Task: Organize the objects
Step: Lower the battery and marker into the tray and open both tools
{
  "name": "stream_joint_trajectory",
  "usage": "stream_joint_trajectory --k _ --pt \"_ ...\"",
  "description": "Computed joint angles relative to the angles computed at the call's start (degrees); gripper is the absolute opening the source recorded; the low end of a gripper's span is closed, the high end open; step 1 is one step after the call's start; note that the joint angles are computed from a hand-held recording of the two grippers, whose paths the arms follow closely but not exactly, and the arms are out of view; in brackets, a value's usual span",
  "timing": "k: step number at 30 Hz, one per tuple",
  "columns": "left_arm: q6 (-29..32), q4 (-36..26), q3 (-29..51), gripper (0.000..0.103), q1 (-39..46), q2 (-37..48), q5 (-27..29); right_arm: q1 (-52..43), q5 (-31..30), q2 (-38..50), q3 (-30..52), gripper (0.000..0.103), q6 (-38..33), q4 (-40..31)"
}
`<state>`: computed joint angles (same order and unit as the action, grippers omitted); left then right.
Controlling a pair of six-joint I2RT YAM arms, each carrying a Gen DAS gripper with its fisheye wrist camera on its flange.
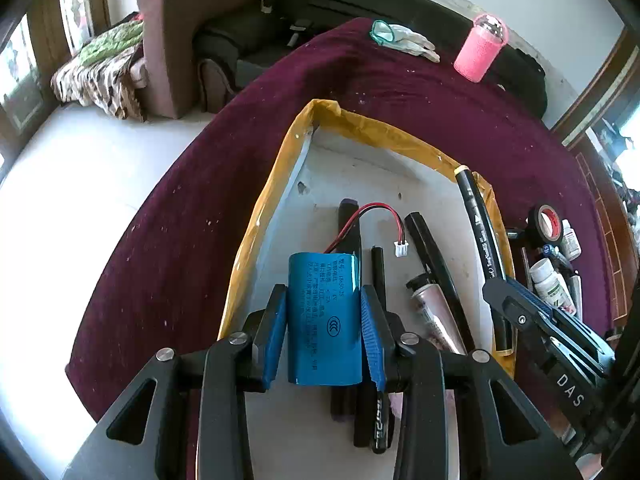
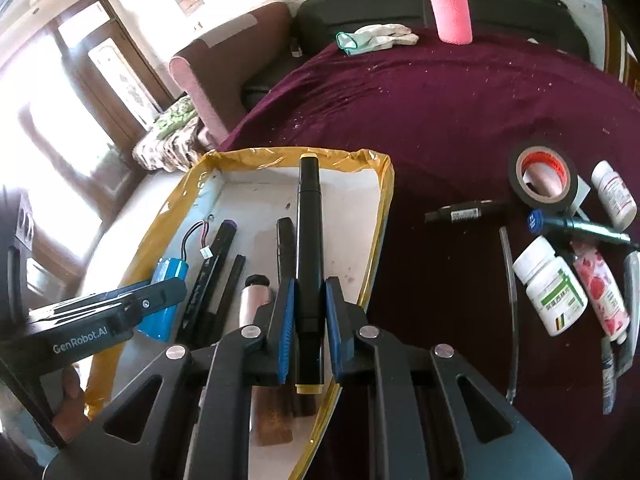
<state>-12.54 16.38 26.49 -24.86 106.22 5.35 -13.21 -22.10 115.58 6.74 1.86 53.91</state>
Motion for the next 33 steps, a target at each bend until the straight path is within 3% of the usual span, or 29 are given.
stream_joint_trajectory --k 5,13,21,26,29,33 --pt "0.3 -1.1 1.3 0.031 -0.8 0.4 -0.7 2.7 3.4 -0.4 0.5 0.013 1.0 -0.4" --pt "1.2 -3.4 2.9 0.031 -1.7 0.8 -2.5 5.5 7.0 -2.6 3.2 0.013 2.3 -6.9" --pt "0.8 -7.0 6.7 0.032 -5.2 3.5 -8.3 11.1 14.6 -2.2 5.2 0.013 4.0 -10.0" --pt "1.0 -6.0 6.5 0.032 -4.7 3.8 -7.1 13.3 17.9 -1.9 4.7 0.013 4.5 -8.7" --pt "0.5 -3.9 4.5 0.034 -3.3 2.5 -3.9 12.0 15.5 -1.4 3.6 0.016 4.0 -6.5" --pt "-2.0 0.1 -0.2 0.05 0.0 -2.1 3.7 6.2 6.5 -2.5 0.4 0.029 1.0 -2.9"
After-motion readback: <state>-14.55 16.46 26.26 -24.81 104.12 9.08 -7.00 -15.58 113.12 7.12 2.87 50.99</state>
